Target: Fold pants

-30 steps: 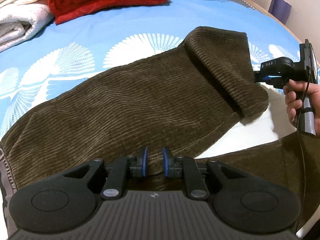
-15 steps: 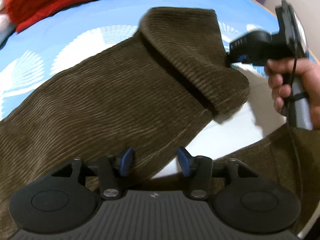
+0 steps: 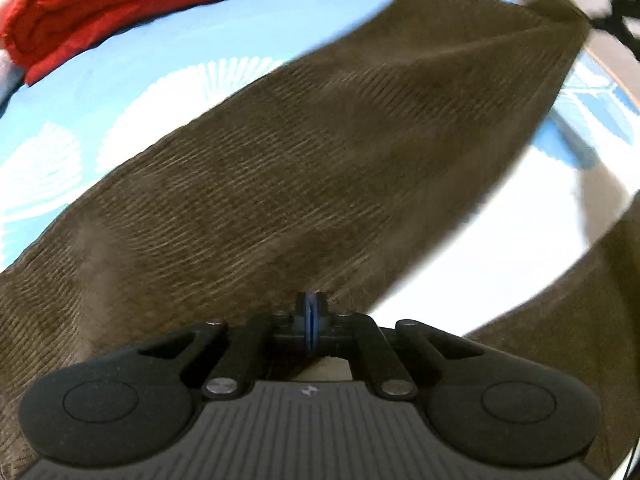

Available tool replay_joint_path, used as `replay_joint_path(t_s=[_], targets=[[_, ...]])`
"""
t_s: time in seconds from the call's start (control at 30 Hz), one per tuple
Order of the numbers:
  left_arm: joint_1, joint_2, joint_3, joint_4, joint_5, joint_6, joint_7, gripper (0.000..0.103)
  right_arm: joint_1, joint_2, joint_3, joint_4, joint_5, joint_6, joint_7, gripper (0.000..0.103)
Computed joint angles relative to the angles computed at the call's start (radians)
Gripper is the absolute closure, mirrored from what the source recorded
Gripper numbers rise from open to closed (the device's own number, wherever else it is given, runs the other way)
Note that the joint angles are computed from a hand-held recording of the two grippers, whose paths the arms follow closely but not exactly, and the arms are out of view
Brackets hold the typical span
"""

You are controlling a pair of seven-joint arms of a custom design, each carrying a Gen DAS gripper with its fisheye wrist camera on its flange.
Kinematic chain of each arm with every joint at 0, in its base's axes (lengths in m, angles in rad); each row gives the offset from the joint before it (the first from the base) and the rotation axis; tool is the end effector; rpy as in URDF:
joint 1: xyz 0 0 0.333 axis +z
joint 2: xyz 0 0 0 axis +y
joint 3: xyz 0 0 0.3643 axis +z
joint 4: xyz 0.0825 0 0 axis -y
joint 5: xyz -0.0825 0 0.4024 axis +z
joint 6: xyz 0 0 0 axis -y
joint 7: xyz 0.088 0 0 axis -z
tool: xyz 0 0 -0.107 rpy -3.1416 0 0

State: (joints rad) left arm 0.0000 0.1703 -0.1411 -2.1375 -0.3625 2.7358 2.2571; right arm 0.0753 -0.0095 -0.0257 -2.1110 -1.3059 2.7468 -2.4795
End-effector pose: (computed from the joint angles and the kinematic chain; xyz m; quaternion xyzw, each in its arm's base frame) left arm 0.6153 -0.0705 0.4067 -0.4884 0.8395 -0.2032 0.1243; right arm 0.5849 0.0677 0.5075 -0.2093 0.8563 -0.2866 0.3753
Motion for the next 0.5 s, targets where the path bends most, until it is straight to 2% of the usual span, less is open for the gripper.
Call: replay_joint_path(t_s=[0.07,0.1,0.13,0.17,0.23,0.3,0.37,0.4,0.47,0.5], targets=[[0.005,-0.012,0.002,-0.007,0.018,-0.022,0.033,0.103,0.015,-0.063,0.019,-0.049,0.114,-0.212,-0.033,0.103],[0.010,-0.015,0.001,-0.007,0.017,-0.044,0.059,0.103,-0.006,-0.076,0.050,-0.064,0.179,-0.307,-0.089,0.103],[0.016,-0.018,-0.001,-0.006,0.009,-0.071,0.090,0.103,-0.009,-0.081,0.045,-0.079,0.218,-0.345,-0.130,0.103],[0.019,-0.019,0.000,-0.005,0.006,-0.095,0.110,0.103,0.006,-0.084,0.006,-0.106,0.263,-0.328,-0.163,0.103],[0.016,-0.026,0.004,-0.017,0.018,-0.109,0.131,0.103,-0.027,-0.077,-0.038,-0.178,0.480,-0.170,-0.311,0.103],[0.014,-0.033,0.008,-0.030,0.026,-0.096,0.148,0.102,-0.052,-0.068,-0.063,-0.257,0.642,0.012,-0.396,0.099],[0.009,-0.035,0.008,-0.032,0.020,-0.090,0.138,0.099,-0.064,-0.039,-0.068,-0.289,0.755,0.137,-0.533,0.096],[0.008,-0.041,0.007,-0.040,0.009,-0.084,0.135,0.096,-0.073,-0.032,-0.062,-0.299,0.763,0.174,-0.547,0.092],[0.005,-0.050,0.006,-0.053,-0.001,-0.074,0.134,0.089,-0.099,-0.010,-0.053,-0.308,0.697,0.253,-0.482,0.065],[0.001,-0.048,0.007,-0.053,0.008,-0.067,0.126,0.084,-0.105,0.006,-0.054,-0.307,0.695,0.285,-0.480,0.060]])
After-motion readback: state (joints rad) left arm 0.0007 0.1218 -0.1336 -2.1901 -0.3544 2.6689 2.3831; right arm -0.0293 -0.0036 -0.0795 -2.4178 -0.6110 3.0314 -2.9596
